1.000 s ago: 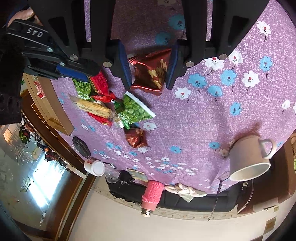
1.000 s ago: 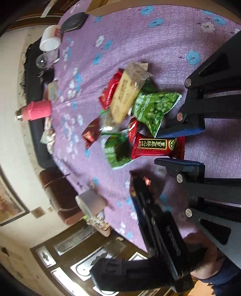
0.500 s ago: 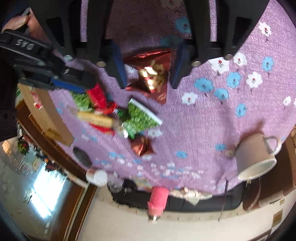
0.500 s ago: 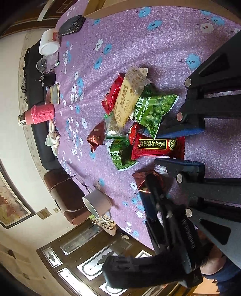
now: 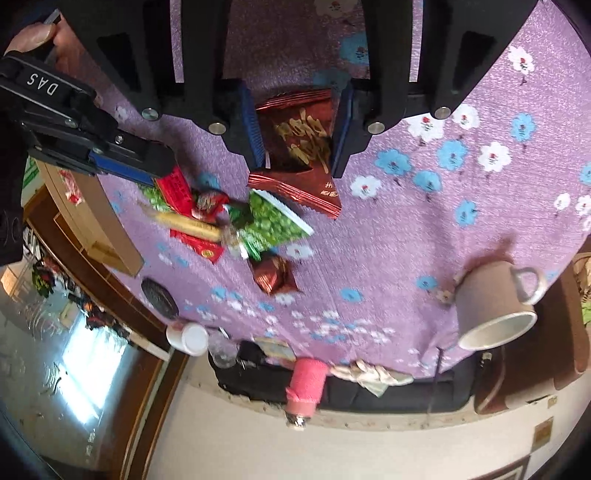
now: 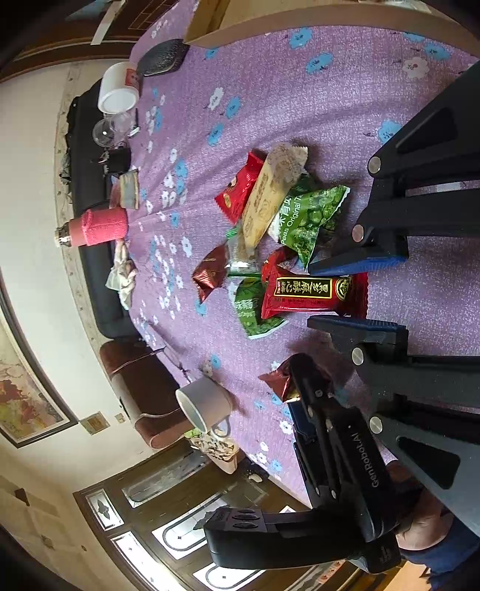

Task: Organize snacks
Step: 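Grasp the red-gold wrapped bag with the left gripper while the right grasps the red bar, then carry the red-gold bag and red bar into the cardboard tray with both grippers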

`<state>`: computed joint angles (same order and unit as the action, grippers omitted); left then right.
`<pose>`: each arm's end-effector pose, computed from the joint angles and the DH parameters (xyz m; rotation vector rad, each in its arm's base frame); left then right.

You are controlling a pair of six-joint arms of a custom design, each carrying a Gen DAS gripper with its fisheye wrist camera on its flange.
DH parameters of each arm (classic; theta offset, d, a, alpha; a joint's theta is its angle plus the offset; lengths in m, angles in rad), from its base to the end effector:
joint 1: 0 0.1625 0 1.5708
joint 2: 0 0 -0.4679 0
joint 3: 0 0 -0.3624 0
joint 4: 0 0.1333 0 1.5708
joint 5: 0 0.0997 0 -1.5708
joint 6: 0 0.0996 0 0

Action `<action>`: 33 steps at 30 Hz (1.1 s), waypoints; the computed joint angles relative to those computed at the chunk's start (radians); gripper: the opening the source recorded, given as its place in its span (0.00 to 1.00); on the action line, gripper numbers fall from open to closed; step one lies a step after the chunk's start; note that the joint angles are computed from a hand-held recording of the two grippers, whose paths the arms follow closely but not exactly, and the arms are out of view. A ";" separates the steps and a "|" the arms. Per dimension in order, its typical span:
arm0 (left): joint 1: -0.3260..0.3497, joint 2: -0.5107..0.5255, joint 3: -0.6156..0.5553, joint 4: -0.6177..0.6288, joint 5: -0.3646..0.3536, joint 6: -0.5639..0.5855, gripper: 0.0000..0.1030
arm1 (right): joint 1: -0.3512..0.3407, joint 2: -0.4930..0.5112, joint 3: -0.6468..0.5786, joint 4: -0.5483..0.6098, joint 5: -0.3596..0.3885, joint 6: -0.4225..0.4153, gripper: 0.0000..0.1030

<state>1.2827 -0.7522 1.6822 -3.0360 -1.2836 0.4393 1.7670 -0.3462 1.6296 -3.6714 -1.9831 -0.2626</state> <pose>-0.0420 -0.7101 0.1604 0.8703 2.5908 -0.7168 0.2237 -0.6464 -0.0160 0.3495 -2.4960 1.0687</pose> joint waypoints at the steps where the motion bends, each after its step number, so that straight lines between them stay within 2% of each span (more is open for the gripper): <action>1: -0.003 0.000 0.007 -0.024 0.008 0.003 0.33 | 0.001 0.000 0.004 -0.015 0.007 -0.009 0.23; 6: -0.022 0.001 0.047 -0.147 0.056 0.034 0.33 | 0.015 0.013 0.005 -0.088 -0.018 -0.055 0.22; 13: -0.048 -0.001 0.094 -0.238 0.107 0.067 0.34 | 0.022 0.015 0.023 -0.155 -0.051 -0.070 0.22; 33: -0.119 0.011 0.193 -0.384 0.160 0.201 0.34 | 0.015 -0.028 0.151 -0.306 -0.071 -0.023 0.22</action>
